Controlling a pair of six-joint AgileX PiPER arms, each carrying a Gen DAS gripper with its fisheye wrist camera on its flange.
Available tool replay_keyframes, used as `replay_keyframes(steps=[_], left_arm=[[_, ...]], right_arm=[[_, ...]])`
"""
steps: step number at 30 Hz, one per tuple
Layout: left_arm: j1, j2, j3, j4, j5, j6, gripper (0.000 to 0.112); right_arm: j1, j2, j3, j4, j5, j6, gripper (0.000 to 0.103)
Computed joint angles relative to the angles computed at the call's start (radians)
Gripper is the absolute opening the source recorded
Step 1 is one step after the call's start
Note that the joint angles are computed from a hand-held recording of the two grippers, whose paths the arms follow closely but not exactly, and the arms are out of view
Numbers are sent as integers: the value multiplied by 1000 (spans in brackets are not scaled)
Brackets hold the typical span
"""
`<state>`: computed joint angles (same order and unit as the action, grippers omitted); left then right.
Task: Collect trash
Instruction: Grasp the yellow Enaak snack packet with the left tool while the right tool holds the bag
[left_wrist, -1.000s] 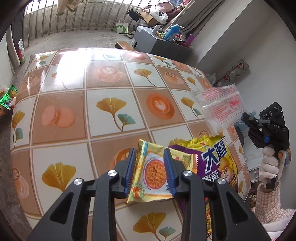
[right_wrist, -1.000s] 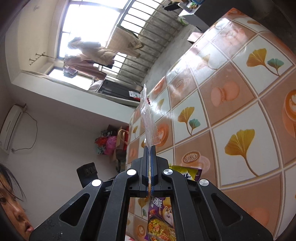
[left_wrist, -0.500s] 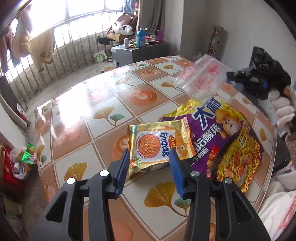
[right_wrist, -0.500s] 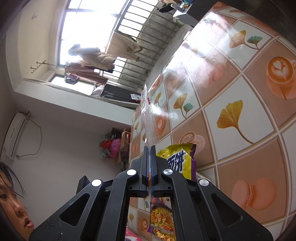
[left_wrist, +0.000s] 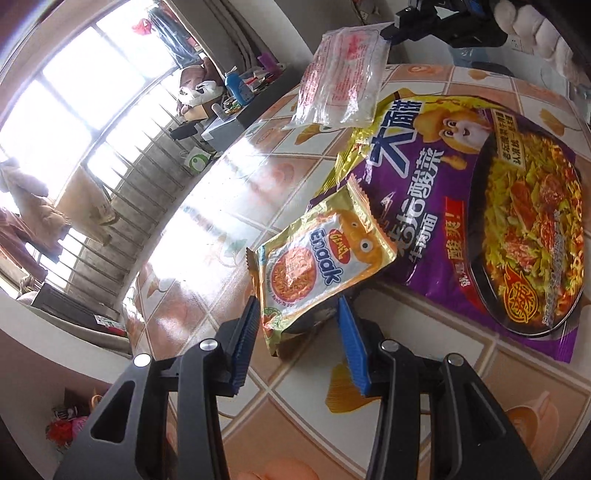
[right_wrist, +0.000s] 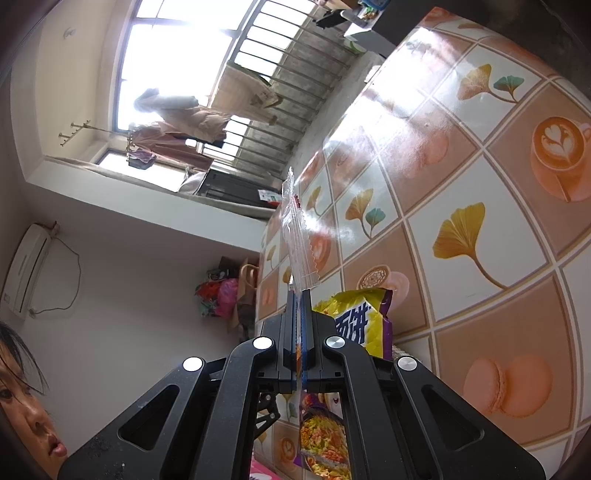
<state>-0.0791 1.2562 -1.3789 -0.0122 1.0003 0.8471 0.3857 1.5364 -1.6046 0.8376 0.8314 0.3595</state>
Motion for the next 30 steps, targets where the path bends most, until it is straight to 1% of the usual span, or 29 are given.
replay_keyframes(steps=[5, 6, 10, 12, 14, 15, 18, 21, 26, 30], left_arm=[[-17, -9, 34, 45, -53, 8, 42], [-23, -9, 37, 52, -59, 13, 40], [-56, 3, 38, 76, -76, 47, 37], [-70, 12, 38, 80, -82, 63, 33], [-70, 16, 41, 59, -80, 92, 30], [-66, 24, 35, 43, -72, 110, 24], [-50, 49, 14, 3, -58, 151, 13], [-37, 72, -7, -31, -50, 176, 6], [-24, 69, -21, -74, -63, 187, 0], [-7, 63, -51, -89, -74, 166, 0]], right_arm=[[3, 5, 0, 4, -2, -3, 0], [3, 4, 0, 3, -2, -2, 0], [4, 8, -6, 2, 0, -1, 0], [7, 9, -8, -3, -3, 4, 0], [7, 8, -7, -2, -3, 4, 0], [7, 9, -9, -4, -3, 8, 0], [10, 8, -2, -4, -10, 8, 0], [11, 7, 2, -2, -13, 7, 0], [10, -6, 20, 9, -27, -5, 0], [5, -28, 44, 31, -42, -30, 0]])
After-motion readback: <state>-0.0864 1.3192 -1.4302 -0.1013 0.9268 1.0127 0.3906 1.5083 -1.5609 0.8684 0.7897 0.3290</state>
